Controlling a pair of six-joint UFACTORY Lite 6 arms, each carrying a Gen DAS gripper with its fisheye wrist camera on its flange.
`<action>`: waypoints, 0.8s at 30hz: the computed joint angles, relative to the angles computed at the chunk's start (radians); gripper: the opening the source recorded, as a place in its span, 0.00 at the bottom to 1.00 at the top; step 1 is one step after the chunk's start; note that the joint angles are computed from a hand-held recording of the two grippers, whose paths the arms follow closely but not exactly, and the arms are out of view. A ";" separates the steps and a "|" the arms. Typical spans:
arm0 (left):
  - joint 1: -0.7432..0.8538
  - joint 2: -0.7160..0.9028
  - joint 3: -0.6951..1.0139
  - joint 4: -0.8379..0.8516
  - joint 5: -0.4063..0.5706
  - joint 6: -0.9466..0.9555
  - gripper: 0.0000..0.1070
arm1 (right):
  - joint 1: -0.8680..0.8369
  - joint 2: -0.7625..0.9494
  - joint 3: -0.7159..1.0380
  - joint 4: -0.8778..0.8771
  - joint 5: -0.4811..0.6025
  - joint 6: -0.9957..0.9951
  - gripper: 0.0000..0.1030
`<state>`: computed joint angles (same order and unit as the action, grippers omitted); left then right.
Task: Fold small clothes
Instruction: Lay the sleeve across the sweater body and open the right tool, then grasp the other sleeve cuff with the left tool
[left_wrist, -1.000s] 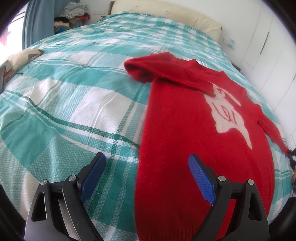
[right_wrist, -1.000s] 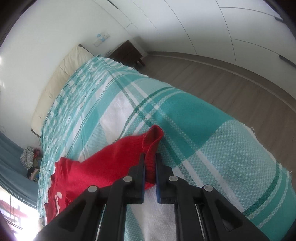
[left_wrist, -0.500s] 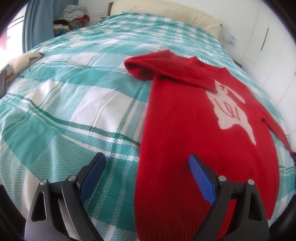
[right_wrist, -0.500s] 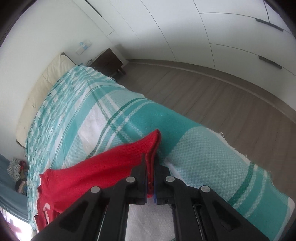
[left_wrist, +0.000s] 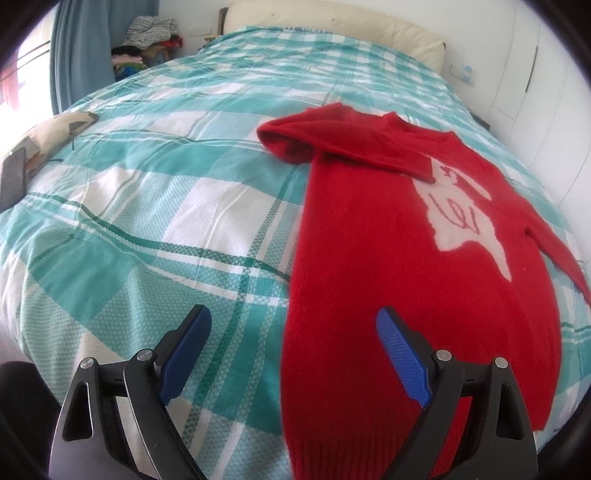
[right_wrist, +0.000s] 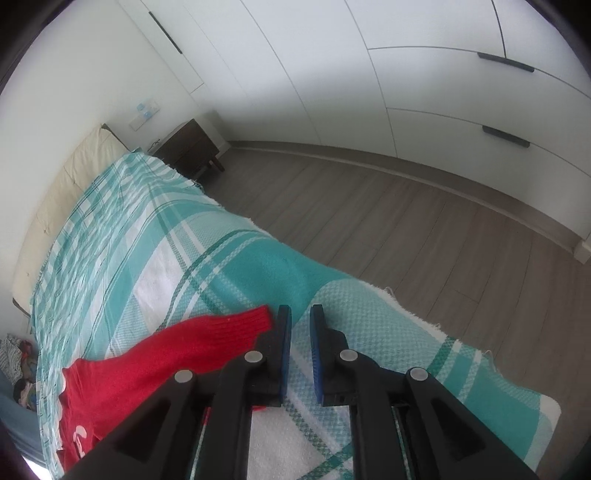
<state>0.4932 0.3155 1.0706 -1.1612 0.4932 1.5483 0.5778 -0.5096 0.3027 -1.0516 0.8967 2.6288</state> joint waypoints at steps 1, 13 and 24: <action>0.020 -0.036 0.003 0.004 0.036 -0.010 0.86 | 0.048 -0.011 0.011 0.011 0.070 0.006 0.11; -0.406 0.268 0.606 0.370 -0.055 -0.076 0.87 | 0.171 0.299 0.279 -0.136 0.067 -0.086 0.33; -0.575 0.704 1.060 0.891 0.001 -0.424 0.66 | 0.118 0.311 0.262 -0.200 -0.036 -0.044 0.33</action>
